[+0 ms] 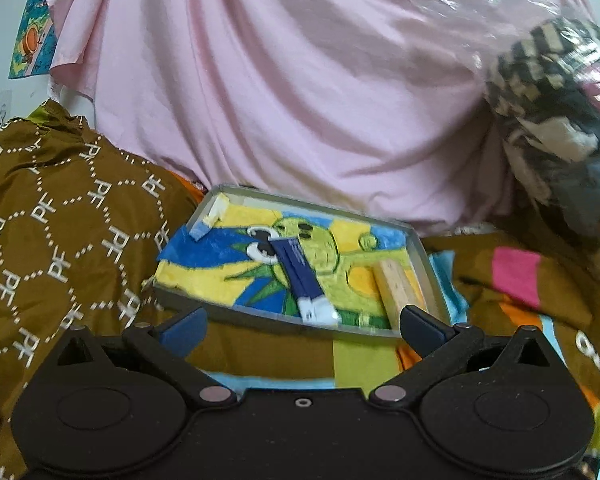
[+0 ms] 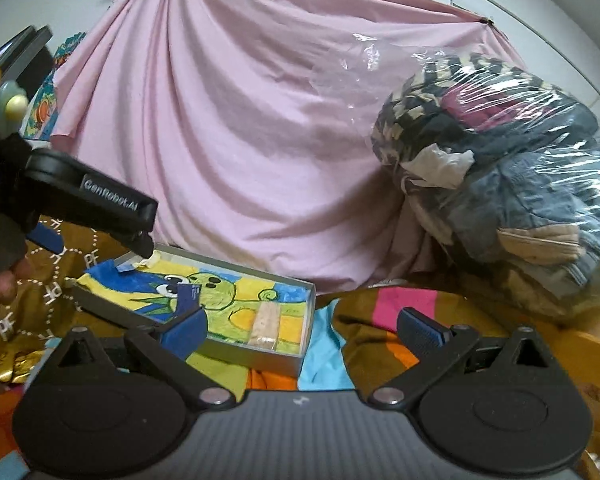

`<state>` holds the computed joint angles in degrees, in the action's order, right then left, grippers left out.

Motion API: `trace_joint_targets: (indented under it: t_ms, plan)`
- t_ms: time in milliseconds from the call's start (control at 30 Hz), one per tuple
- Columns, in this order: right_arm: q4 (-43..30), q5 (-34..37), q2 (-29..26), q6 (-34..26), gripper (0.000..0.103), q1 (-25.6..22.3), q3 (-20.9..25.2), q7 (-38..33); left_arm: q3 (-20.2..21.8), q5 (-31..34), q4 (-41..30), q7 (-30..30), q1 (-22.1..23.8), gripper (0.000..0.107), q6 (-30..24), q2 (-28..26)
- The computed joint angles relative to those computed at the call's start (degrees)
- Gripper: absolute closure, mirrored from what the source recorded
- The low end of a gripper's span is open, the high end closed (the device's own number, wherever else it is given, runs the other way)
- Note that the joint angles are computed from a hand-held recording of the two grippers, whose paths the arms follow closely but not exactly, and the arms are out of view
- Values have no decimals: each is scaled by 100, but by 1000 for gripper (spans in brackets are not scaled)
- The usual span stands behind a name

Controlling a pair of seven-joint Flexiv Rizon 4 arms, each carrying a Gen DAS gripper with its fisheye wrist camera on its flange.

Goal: Organize snacks
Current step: 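Move both tools back over the remaining snacks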

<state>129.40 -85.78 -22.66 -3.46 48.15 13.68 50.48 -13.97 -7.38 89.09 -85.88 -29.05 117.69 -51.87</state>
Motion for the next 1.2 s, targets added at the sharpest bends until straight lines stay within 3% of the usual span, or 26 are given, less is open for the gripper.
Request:
trace_joint_targets:
  t_ms: [200,467,633,867,1000,1200]
  plan:
    - [7,571,147,328,0,162,290,397,-167,456,842,-55,334,5,87,286]
    - [-288,1191,37,753,0,363,336,-123,-374,1013,1516,91,747,5,-71,425]
    - [-365,1357,-5,1433,0,209,262,-643,-458,1169,1682,249,885,5,-153,396]
    - [-266,1387,30,2465,0,-93,124,-856,-377,1160,1734,550,874,5,-313,349]
    - [-9,1133,191,3312,0,-420,19,-599,-487,1136,1698,659,995,5,-456,307]
    - [505,-309,465,5251,0,-1349,-295,737,-578,1133,1565,855,1089,5,-638,250]
